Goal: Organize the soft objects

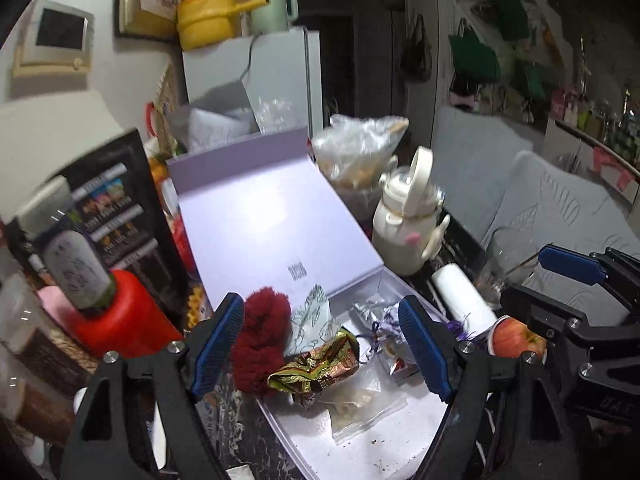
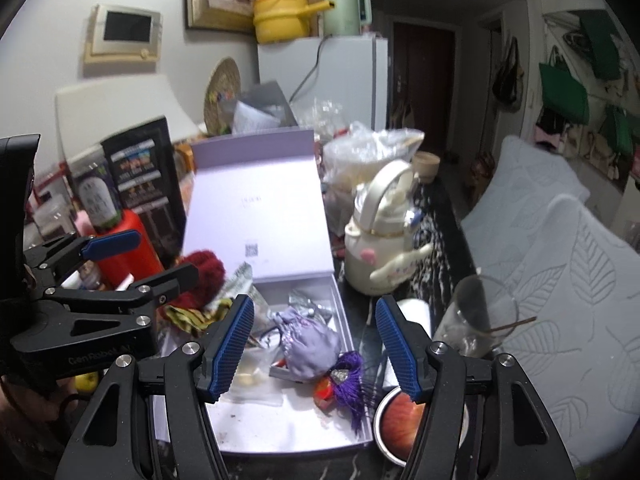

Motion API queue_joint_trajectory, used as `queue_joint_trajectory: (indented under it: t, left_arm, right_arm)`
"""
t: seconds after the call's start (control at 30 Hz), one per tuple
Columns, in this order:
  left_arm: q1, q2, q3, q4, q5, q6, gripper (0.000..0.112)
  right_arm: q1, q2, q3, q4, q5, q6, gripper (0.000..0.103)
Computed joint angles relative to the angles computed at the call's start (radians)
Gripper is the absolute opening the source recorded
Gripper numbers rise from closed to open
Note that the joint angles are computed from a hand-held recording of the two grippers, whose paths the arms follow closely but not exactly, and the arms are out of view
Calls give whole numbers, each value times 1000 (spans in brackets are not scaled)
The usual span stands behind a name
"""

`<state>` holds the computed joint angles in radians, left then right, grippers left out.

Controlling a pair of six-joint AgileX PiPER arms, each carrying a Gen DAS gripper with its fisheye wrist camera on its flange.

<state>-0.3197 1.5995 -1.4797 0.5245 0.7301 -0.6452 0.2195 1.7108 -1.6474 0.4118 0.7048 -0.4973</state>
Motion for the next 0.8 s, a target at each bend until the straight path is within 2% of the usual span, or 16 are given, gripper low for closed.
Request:
queue_joint_trajectory:
  t: [0.2,0.43,0.47,0.6,0.73,0.8]
  left_arm:
    - [-74,-110,43,105,35,-95,80]
    - [-203,-217,83,234,139,-192,80]
    - [-224,-235,92,252,155,-207,82]
    - [-331,-300,140,359,237,-313,102]
    - [-448,-359,193,467,324,-408,102]
    - [-503,-380,210,485,369,-428,102]
  right_arm:
    - [-21,-122,96,58,-32,-58,64]
    - [-43,-273,221,133,-58,-139,68]
    - [-47,-296,240,145,-61,-152,68]
    - [-54,-388,320,170,-79,-187,75]
    - [-68,-486,397,192,-79,-212,86]
    - [-73,-537,436,195,-87,-214,86]
